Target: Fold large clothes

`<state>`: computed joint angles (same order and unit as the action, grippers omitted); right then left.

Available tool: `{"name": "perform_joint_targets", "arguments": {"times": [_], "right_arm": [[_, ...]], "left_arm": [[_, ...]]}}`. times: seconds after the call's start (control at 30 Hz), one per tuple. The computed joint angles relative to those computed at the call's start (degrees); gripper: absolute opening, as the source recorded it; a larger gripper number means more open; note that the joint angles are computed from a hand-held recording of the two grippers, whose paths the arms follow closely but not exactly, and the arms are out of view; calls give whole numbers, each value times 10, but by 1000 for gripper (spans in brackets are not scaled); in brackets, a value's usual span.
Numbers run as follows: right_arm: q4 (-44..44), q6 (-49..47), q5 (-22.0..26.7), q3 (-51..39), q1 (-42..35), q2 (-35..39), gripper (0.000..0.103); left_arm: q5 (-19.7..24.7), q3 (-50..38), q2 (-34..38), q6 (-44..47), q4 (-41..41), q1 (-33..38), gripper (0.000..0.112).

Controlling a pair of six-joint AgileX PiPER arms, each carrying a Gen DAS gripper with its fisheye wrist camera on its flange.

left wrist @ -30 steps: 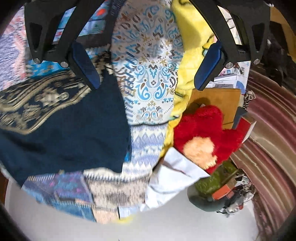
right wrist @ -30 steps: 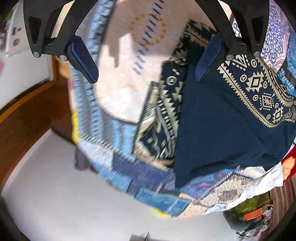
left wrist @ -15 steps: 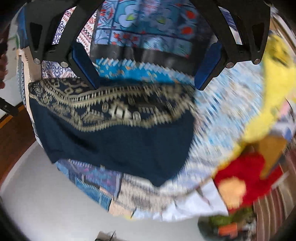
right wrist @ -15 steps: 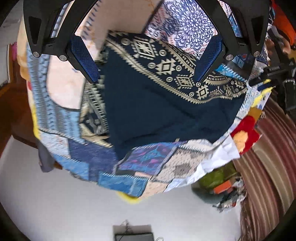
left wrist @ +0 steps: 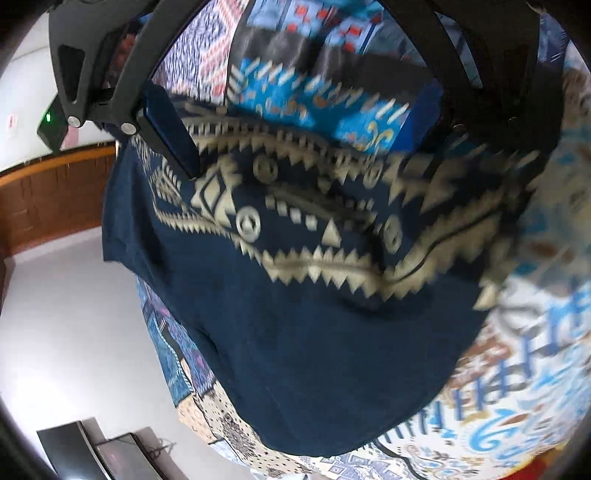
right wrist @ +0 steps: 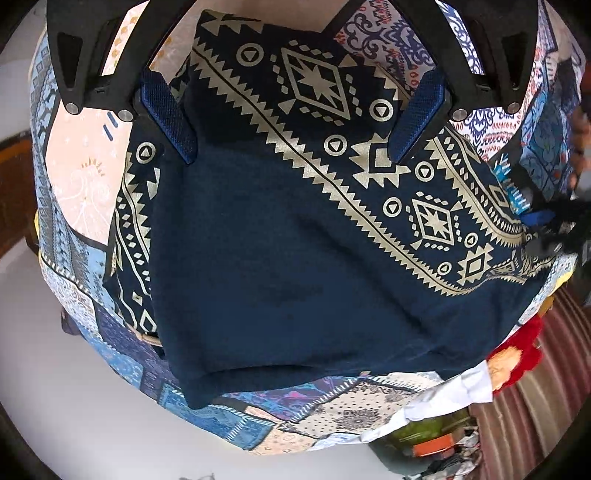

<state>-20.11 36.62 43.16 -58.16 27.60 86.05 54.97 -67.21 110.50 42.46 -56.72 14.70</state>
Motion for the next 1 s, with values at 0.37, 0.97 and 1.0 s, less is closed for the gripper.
{"name": "perform_joint_targets", "arguments": {"times": [0.37, 0.97, 1.0], "right_arm": [[37, -50, -29, 23, -23, -21, 103], [16, 9, 56, -247, 86, 182, 103], [38, -3, 50, -252, 85, 200, 103]], "left_arm": [[-143, -58, 13, -155, 15, -97, 58], [-232, -55, -148, -275, 290, -161, 13], [-243, -47, -157, -295, 327, -170, 12]]}}
